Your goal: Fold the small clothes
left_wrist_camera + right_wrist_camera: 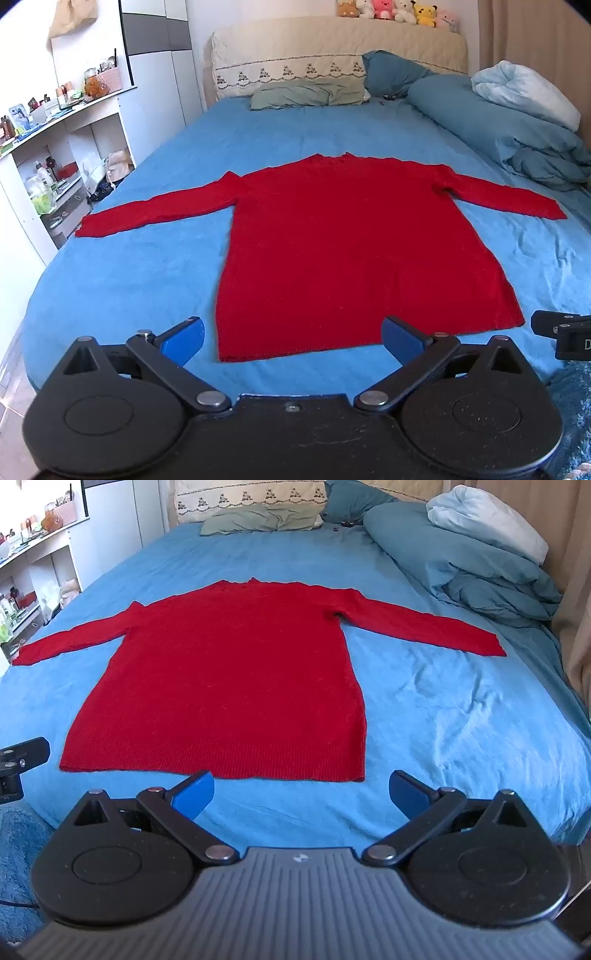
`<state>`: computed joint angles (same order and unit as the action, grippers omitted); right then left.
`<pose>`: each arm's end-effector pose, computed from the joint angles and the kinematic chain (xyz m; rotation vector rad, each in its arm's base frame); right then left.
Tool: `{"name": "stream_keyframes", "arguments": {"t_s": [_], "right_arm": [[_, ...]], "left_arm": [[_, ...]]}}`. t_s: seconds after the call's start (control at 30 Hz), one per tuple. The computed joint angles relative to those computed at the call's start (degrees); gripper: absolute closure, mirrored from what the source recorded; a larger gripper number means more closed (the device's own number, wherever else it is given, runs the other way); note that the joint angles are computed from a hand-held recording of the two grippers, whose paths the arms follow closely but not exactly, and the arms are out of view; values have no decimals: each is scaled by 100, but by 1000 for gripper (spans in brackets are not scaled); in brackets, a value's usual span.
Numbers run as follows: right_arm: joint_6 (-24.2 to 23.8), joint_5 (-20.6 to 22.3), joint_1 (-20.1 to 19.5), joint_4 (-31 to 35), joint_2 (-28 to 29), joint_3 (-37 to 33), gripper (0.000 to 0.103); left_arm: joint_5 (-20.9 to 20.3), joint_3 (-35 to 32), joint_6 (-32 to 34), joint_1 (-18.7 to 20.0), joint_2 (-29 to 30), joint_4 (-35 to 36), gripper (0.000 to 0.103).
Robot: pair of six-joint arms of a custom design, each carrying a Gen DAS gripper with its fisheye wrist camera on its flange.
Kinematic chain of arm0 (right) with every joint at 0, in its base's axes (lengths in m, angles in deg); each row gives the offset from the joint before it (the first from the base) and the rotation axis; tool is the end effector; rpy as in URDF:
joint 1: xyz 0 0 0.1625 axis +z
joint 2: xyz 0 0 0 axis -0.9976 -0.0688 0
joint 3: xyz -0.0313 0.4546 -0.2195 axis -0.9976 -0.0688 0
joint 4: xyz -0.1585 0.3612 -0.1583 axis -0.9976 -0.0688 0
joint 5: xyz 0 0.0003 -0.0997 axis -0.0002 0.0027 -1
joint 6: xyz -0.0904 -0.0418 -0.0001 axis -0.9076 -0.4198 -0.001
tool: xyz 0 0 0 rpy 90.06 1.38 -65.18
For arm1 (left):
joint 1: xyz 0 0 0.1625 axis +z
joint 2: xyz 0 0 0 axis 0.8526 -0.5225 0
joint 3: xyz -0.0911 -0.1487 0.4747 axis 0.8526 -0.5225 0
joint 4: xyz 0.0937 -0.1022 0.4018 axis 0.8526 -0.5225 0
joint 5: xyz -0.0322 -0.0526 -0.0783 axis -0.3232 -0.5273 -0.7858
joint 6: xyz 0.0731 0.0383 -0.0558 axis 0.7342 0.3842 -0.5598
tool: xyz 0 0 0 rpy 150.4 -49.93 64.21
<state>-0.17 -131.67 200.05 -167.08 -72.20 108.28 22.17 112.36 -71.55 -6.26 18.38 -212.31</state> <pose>0.3095 -0.5851 0.2138 -0.0051 -2.0592 0.9781 -0.2744 -0.6916 0.2578 0.7745 2.1956 -0.8073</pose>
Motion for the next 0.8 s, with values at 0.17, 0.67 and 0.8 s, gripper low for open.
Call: {"name": "stream_keyframes", "arguments": {"t_s": [0.17,0.67,0.8], "right_arm": [[62,0,22,58,-52,35,0],[28,-3,50,-20,-45,43,0],[80,-13,71,34,-44,28,0]], "left_arm": [[28,-71,55,-37,99,-133,0],[-111,98,114,-5,-38,-321,0],[-109,123,119,-8,-51,-341,0]]}}
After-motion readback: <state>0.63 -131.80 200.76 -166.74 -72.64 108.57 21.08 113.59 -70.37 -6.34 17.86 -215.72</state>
